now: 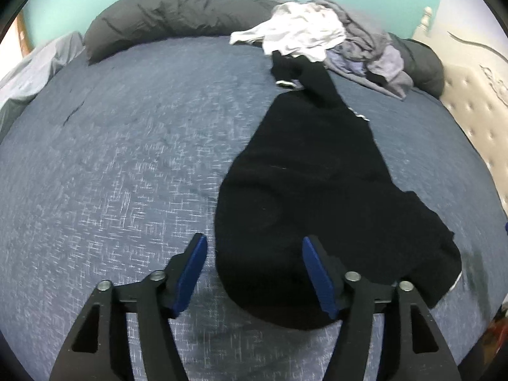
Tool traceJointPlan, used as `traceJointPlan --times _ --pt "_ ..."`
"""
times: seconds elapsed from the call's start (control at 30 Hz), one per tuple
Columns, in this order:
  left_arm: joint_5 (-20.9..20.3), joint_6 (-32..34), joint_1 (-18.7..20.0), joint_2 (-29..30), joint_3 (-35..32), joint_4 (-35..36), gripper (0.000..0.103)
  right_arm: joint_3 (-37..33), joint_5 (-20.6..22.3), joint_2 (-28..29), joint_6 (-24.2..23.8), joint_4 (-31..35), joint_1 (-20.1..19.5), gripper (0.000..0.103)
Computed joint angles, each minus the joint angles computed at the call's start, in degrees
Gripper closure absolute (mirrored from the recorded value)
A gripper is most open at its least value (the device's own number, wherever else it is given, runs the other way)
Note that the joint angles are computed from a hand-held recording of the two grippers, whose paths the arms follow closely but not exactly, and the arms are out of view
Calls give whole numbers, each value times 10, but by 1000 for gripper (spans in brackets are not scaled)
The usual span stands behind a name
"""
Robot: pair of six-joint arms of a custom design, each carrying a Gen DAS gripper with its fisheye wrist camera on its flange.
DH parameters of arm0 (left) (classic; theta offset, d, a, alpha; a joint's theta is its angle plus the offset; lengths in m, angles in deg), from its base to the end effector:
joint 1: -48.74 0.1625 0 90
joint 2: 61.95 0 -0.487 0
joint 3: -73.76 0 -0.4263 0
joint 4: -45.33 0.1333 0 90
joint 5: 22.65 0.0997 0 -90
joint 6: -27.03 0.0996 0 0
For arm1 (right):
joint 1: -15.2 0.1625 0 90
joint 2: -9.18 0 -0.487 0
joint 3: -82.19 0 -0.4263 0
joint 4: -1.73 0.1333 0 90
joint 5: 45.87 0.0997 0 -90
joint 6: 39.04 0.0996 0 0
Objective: Fold clothes
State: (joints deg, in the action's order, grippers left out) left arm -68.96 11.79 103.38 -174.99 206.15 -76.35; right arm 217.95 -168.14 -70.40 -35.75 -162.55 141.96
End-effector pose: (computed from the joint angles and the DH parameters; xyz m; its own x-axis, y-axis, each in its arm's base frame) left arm -0.0229 -0.3815 0.4203 -0.7999 0.0783 -0.5950 0.3680 0.8471 -0.3834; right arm 0.3313 -0.3096 0.2382 -0.8080 -0.3288 0.4888 -0.5233 0.7817 -0.3393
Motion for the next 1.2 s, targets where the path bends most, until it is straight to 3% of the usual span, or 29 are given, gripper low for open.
traceJointPlan --times 0.07,0.17,0.37,0.6,0.7,0.73,0.77,0.8,0.87,0.93,1.2 --pt "-5 2 15 9 -3 -13 33 -12 11 21 2 -13 -5 53" --pt "1 7 21 12 0 -31 33 -35 36 74 -8 -30 -14 42" --pt "12 28 24 0 1 -48 33 -95 76 193 -39 -59 -13 36" --pt "4 56 38 -8 9 -92 33 -171 76 296 -61 -34 -13 33" --pt "5 64 40 -13 18 -113 33 -193 57 326 -75 -7 -8 34" --pt "6 65 40 -14 21 -120 33 -198 49 335 -82 3 -5 43" --pt "9 66 40 -16 24 -128 33 -203 40 342 -89 10 -3 61" --pt "10 67 40 -18 29 -139 33 -204 31 347 -94 11 -2 69" --pt "17 69 37 -22 38 -156 33 -200 18 349 -99 0 -1 94" --pt "23 69 33 -30 48 -170 33 -191 13 342 -109 -27 1 100" --pt "18 39 24 -70 82 -207 32 -158 -45 275 -112 -111 -7 101"
